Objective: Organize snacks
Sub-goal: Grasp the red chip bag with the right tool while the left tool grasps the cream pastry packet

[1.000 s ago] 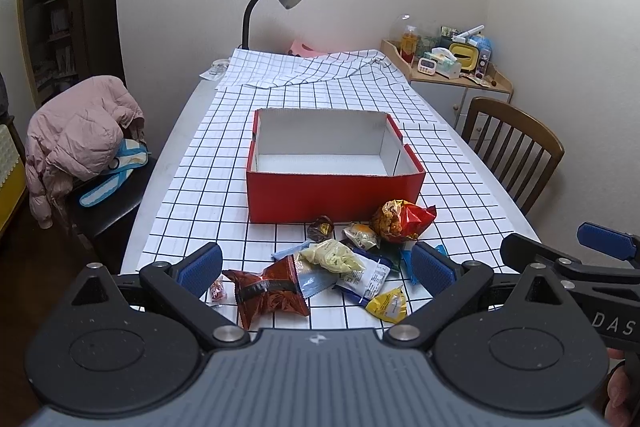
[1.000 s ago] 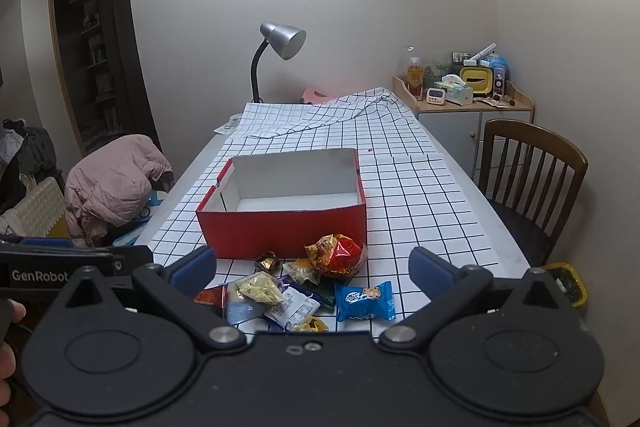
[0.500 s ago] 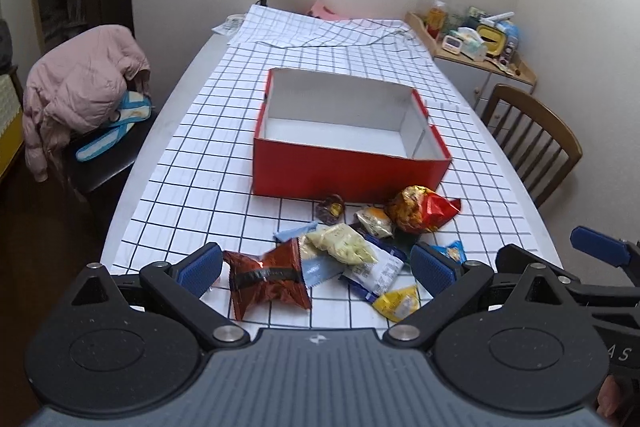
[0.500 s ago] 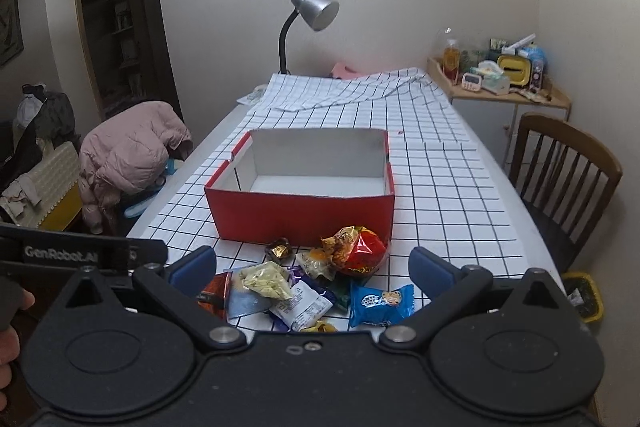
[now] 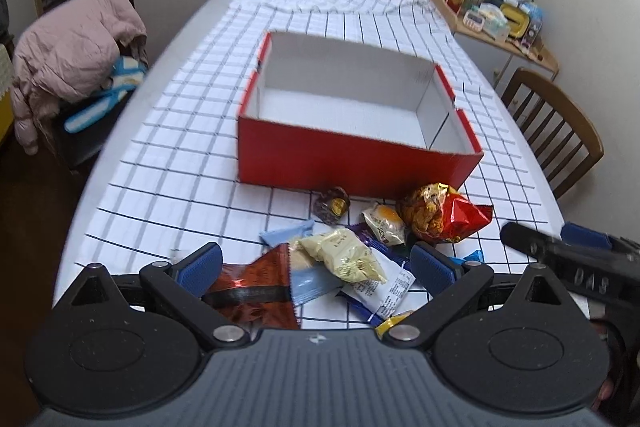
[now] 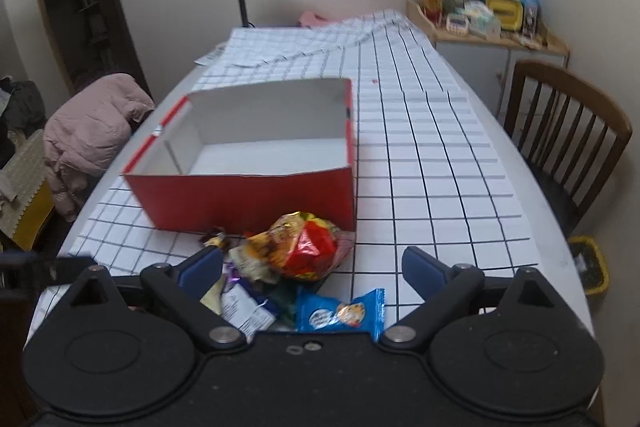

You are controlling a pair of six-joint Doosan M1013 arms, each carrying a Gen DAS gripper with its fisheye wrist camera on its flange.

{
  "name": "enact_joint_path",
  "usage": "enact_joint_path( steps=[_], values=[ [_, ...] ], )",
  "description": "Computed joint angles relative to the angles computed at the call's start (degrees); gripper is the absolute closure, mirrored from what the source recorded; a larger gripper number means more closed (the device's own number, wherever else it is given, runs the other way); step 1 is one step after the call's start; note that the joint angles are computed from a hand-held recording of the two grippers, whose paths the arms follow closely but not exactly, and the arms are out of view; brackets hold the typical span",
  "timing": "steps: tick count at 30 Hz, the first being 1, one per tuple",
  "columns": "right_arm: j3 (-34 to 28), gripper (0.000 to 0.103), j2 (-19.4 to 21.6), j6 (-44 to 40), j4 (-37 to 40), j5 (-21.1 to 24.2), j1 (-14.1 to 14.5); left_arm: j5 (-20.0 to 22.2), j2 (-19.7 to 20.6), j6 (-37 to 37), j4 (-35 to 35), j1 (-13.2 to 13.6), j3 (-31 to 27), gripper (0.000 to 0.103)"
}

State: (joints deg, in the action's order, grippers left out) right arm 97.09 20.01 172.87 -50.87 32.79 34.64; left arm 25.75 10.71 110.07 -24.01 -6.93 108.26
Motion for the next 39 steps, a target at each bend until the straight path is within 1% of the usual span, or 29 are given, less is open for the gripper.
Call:
enact_joint_path(
  steps=[1, 4, 7, 9, 11, 15, 18, 22, 24, 26, 28, 30, 31, 32, 33, 35, 36, 39],
  values=[
    [-0.14, 0.008, 0.29, -1.08, 1.34, -1.14, -0.69, 0.24, 0.71, -0.45, 0.46, -0.33, -0.42, 0.002],
    [-1.28, 0.012, 1.69, -5.21, 5.08, -1.81, -2.14, 0.45, 2.57, -4.08, 4.87, -1.69, -1.52, 0.003],
    [-2.19, 0.018, 2.88, -10.69, 10.92, -2.89, -3.49, 1.6, 4.24, -4.85, 5.21, -2.28, -2.76, 0.003],
    [-2.8, 0.021, 3.68, -13.22, 13.65, -3.12, -4.12, 2.02, 5.28, -6.28, 6.59, -2.8, -3.45, 0.003],
    [-3.31, 0.024, 4.36, -16.01, 16.02, -3.49, -4.64, 2.94, 6.28, -7.78, 8.08, -3.25, -4.22, 0.006],
    [-4.17, 0.031, 5.46, -19.82, 20.44, -3.71, -5.54, 4.68, 8.1, -9.61, 9.28, -3.72, -5.62, 0.006],
    [-4.58, 0.036, 6.01, -21.1, 22.31, -3.88, -5.98, 6.15, 9.38, -11.17, 10.36, -3.95, -6.74, 0.013],
    [-4.9, 0.043, 6.51, -23.9, 25.48, -4.96, -6.54, 7.31, 10.57, -13.43, 11.94, -4.38, -7.62, 0.014],
    [-4.85, 0.046, 6.59, -24.75, 26.62, -5.65, -6.68, 7.54, 10.97, -13.96, 12.22, -4.49, -7.86, 0.018],
    [-4.83, 0.05, 6.63, -25.1, 27.2, -6.13, -6.75, 8.94, 11.66, -14.74, 12.43, -4.45, -8.56, 0.034],
    [-4.71, 0.056, 6.59, -25.27, 27.67, -6.69, -6.82, 10.08, 12.26, -15.37, 12.18, -4.28, -9.11, 0.038],
    [-4.64, 0.06, 6.54, -24.23, 26.78, -6.82, -6.71, 10.36, 12.5, -15.86, 11.92, -4.13, -9.21, 0.039],
    [-4.7, 0.062, 6.54, -23.9, 26.3, -6.65, -6.62, 10.65, 12.61, -15.76, 11.54, -4.03, -9.31, 0.044],
    [-4.68, 0.063, 6.51, -23.69, 25.98, -6.62, -6.55, 10.95, 12.76, -15.81, 11.33, -3.92, -9.44, 0.048],
    [-4.61, 0.064, 6.47, -23.56, 25.88, -6.75, -6.52, 11.04, 12.81, -16.13, 11.51, -3.88, -9.48, 0.049],
    [-4.5, 0.065, 6.43, -23.0, 25.59, -6.83, -6.47, 11.23, 12.82, -16.0, 11.24, -3.76, -9.5, 0.061],
    [-4.45, 0.066, 6.41, -22.64, 25.45, -6.84, -6.45, 11.48, 12.87, -15.82, 10.9, -3.68, -9.57, 0.061],
    [-4.34, 0.068, 6.34, -20.64, 23.68, -6.76, -6.24, 11.3, 12.86, -15.48, 9.84, -3.43, -9.56, 0.065]
  ],
)
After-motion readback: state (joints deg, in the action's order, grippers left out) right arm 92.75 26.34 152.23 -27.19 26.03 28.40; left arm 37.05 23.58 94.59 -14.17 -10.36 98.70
